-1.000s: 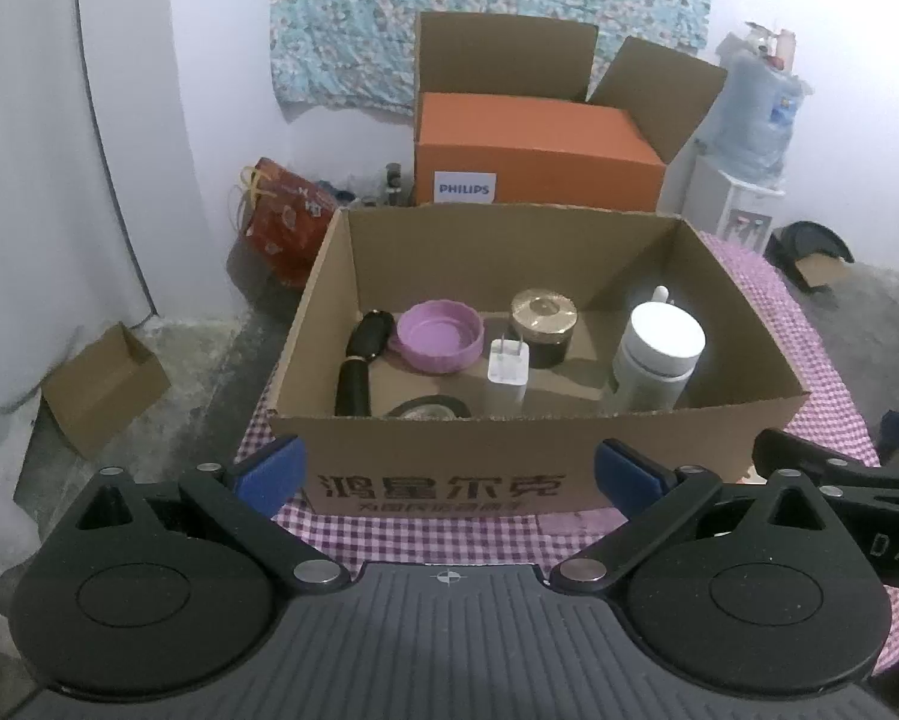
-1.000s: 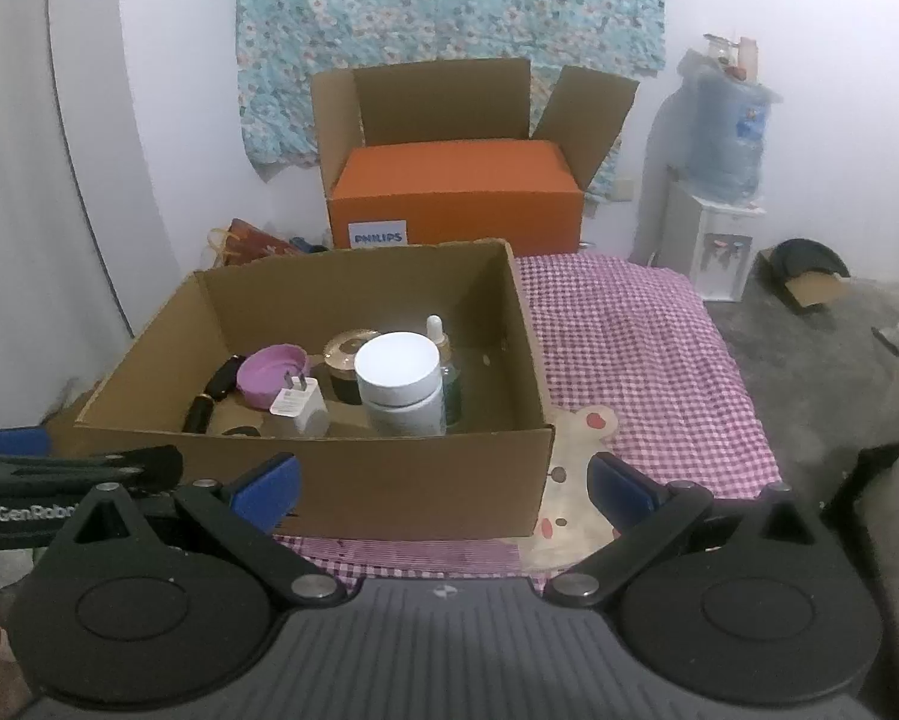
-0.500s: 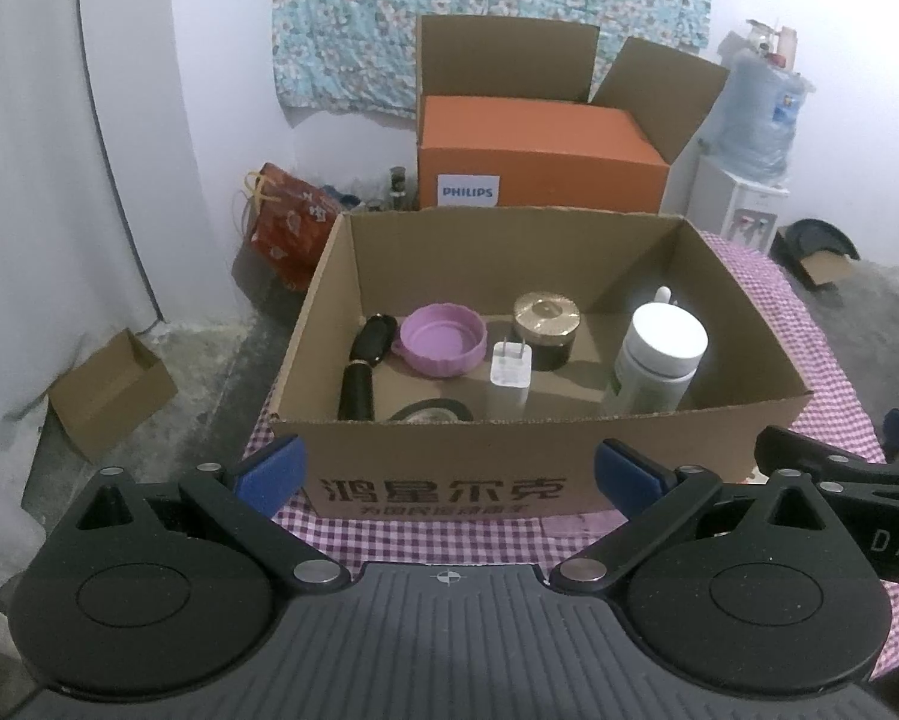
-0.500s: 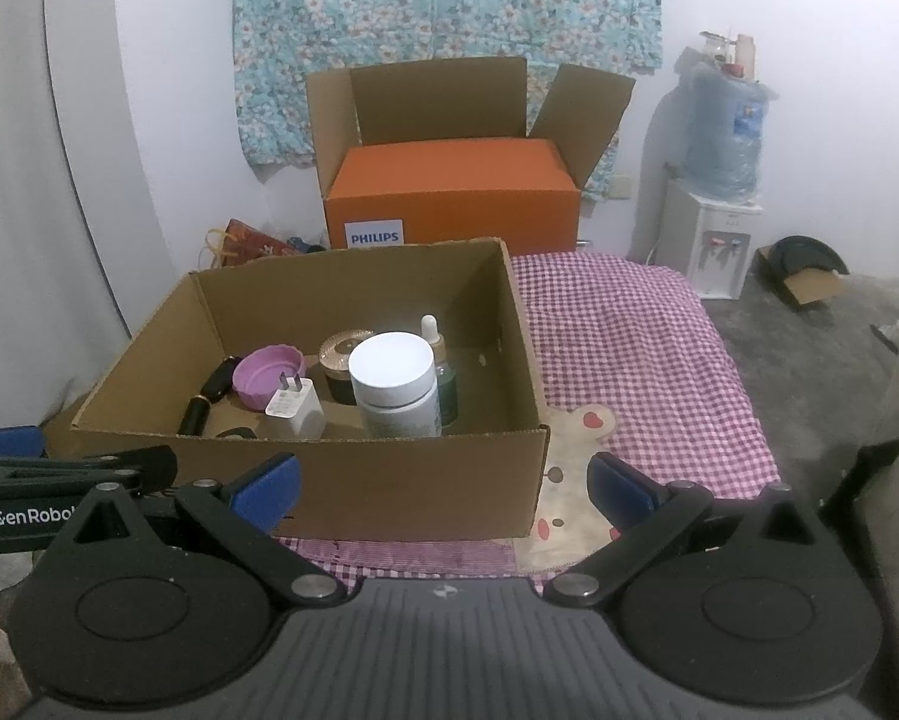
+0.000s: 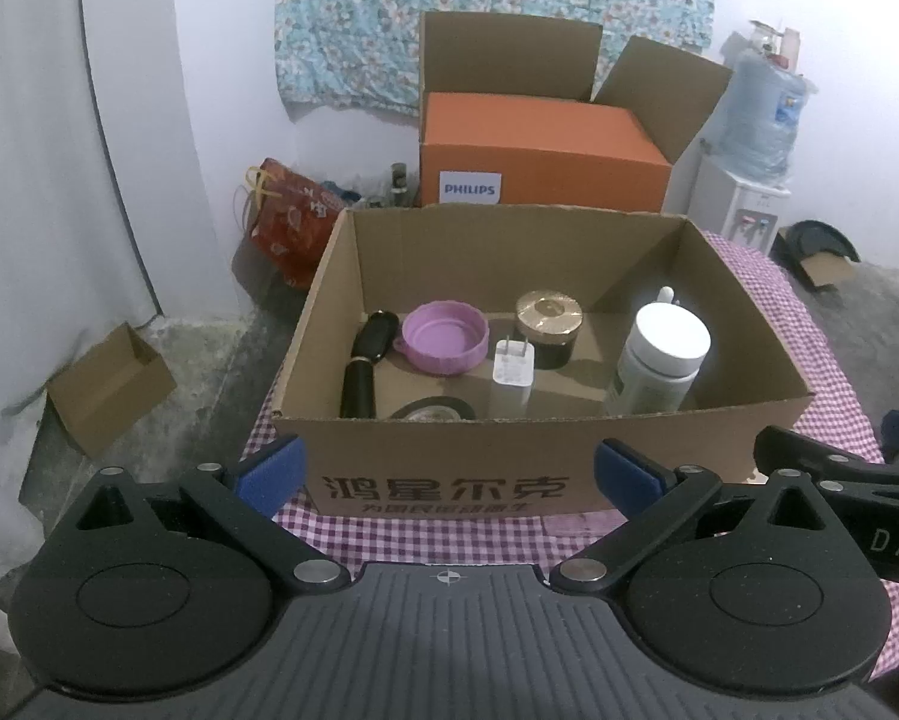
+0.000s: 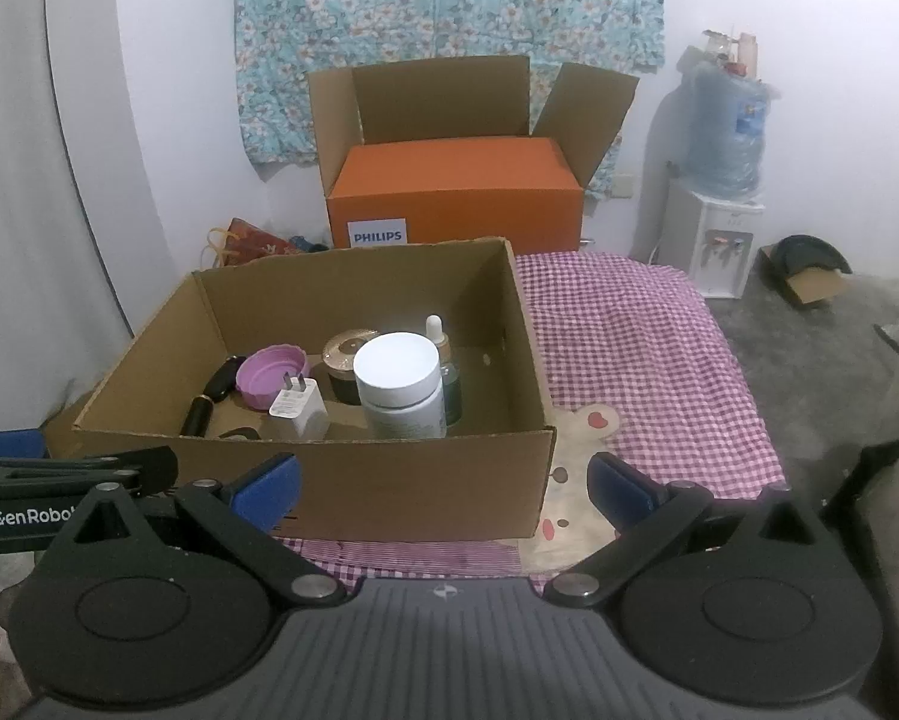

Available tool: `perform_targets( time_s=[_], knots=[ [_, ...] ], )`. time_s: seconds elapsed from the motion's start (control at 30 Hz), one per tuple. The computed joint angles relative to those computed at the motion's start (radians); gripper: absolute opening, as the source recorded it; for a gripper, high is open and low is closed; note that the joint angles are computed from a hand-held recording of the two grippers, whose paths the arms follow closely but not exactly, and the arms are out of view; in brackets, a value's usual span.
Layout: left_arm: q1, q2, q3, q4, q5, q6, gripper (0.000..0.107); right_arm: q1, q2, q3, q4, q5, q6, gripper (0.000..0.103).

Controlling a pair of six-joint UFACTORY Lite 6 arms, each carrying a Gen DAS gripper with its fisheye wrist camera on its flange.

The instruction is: Organize rigid objects

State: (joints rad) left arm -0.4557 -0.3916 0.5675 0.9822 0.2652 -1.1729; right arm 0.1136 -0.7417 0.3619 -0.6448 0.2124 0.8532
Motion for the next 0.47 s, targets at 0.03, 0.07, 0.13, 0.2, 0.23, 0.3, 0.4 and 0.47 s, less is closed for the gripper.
perform_targets(
  time_s=[0.03, 0.07, 0.13, 0.2, 0.23, 0.3, 0.4, 0.47],
  knots=[
    [0.001, 0.000, 0.000, -0.005, -0.001, 0.005, 0.102, 0.000, 0.001, 0.001, 0.001, 0.000, 0.000, 0.103],
    [-0.001, 0.000, -0.001, 0.001, 0.000, -0.003, 0.102, -0.003, 0.001, 0.001, 0.015, -0.001, -0.014, 0.103],
    [-0.003, 0.001, -0.003, 0.007, 0.001, -0.013, 0.102, -0.005, 0.005, 0.002, 0.013, -0.005, -0.014, 0.103],
    [-0.003, 0.001, -0.002, 0.005, 0.001, -0.011, 0.102, -0.004, 0.005, 0.002, 0.010, -0.004, -0.011, 0.103],
    [-0.006, 0.002, -0.001, 0.007, 0.004, -0.017, 0.102, -0.004, 0.005, 0.002, 0.010, -0.004, -0.011, 0.103],
    [-0.006, 0.001, -0.002, 0.009, 0.004, -0.019, 0.102, -0.005, 0.005, 0.002, 0.013, -0.005, -0.015, 0.103],
    [-0.004, 0.003, -0.001, 0.003, 0.003, -0.012, 0.102, -0.003, 0.005, 0.002, 0.009, -0.003, -0.009, 0.103],
    [-0.003, 0.002, -0.001, -0.003, 0.002, -0.005, 0.102, -0.002, 0.005, 0.002, 0.007, -0.002, -0.006, 0.103]
  ],
)
